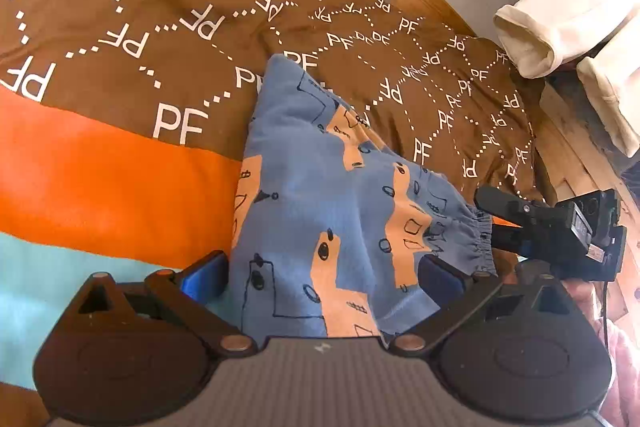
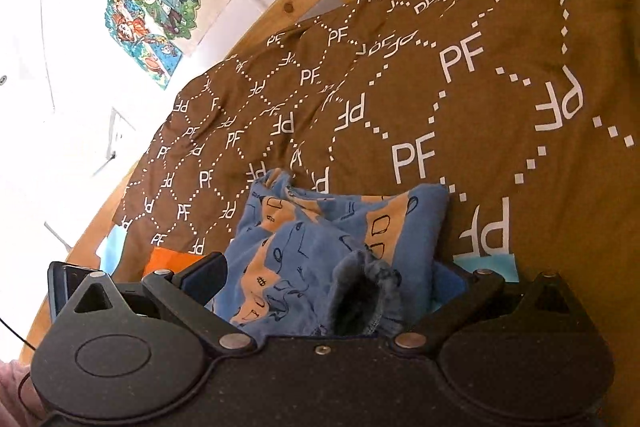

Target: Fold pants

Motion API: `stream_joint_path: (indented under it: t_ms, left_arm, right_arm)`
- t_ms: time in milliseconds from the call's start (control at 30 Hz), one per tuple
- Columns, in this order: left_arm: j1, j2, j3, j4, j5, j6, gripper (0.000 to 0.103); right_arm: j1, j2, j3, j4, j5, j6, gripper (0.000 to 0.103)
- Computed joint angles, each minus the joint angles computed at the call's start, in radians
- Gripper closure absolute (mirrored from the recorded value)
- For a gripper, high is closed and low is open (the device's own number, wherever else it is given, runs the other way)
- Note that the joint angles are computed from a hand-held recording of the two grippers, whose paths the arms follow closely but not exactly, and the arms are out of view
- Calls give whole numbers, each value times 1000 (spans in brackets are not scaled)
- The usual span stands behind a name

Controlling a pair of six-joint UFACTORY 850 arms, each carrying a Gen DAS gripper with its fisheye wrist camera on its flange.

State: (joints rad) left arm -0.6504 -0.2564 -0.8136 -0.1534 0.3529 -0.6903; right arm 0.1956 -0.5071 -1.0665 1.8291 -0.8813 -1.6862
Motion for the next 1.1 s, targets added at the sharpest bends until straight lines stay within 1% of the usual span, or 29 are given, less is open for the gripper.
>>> stream_joint_path:
  t_ms: [67,167,233,267,333,400,500,567,633,667,733,767,800,867,933,1000,1033,1100]
  left_arm:
    - [15,6,9,97,11,-105,0]
    - [38,11,26,219,44,-244,0]
    - [48,11,33,266,64,-293,0]
    - [49,11,35,276,68,-301,0]
    - [48,12,34,281,63,-296,0]
    - [43,14,33,262,51,-274,0]
    - [33,19,30,221,34,-250,1]
    - [30,24,31,199,24,-249,3]
    - [27,32,37,159,13,-236,12]
    - [25,35,39,130,7,-223,15]
    - [22,41,44,63,-5,-196,28]
    - [21,44,46,39,-12,-188,30]
    - [20,46,45,10,-25,-174,36]
    - [15,47,37,-47,-53,-130,41]
    - [7,42,21,-147,-87,-39,46]
    - [-1,35,0,-262,-117,66,48]
    - [-4,33,-9,-313,-131,110,52]
    - [-12,26,-26,-442,-150,220,57]
  right_arm:
    - [6,6,14,51,9,-9,4]
    - [12,12,28,102,33,-24,14]
    - [20,19,35,125,70,-39,26]
    - [24,20,36,131,86,-42,30]
    - [33,27,42,155,126,-52,46]
    - [37,29,49,177,144,-57,48]
    - [34,28,50,177,143,-50,48]
    - [35,26,48,175,143,-43,47]
    - [34,26,47,174,142,-34,47]
    - [34,26,47,175,142,-32,47]
    - [34,25,46,174,141,-30,47]
    - [34,24,45,172,140,-28,47]
    - [34,25,44,168,141,-26,47]
    - [36,28,45,163,147,-29,47]
    - [41,32,45,164,160,-43,47]
    - [48,36,46,169,179,-63,49]
    - [53,40,48,175,192,-79,50]
    - [61,46,51,189,215,-108,54]
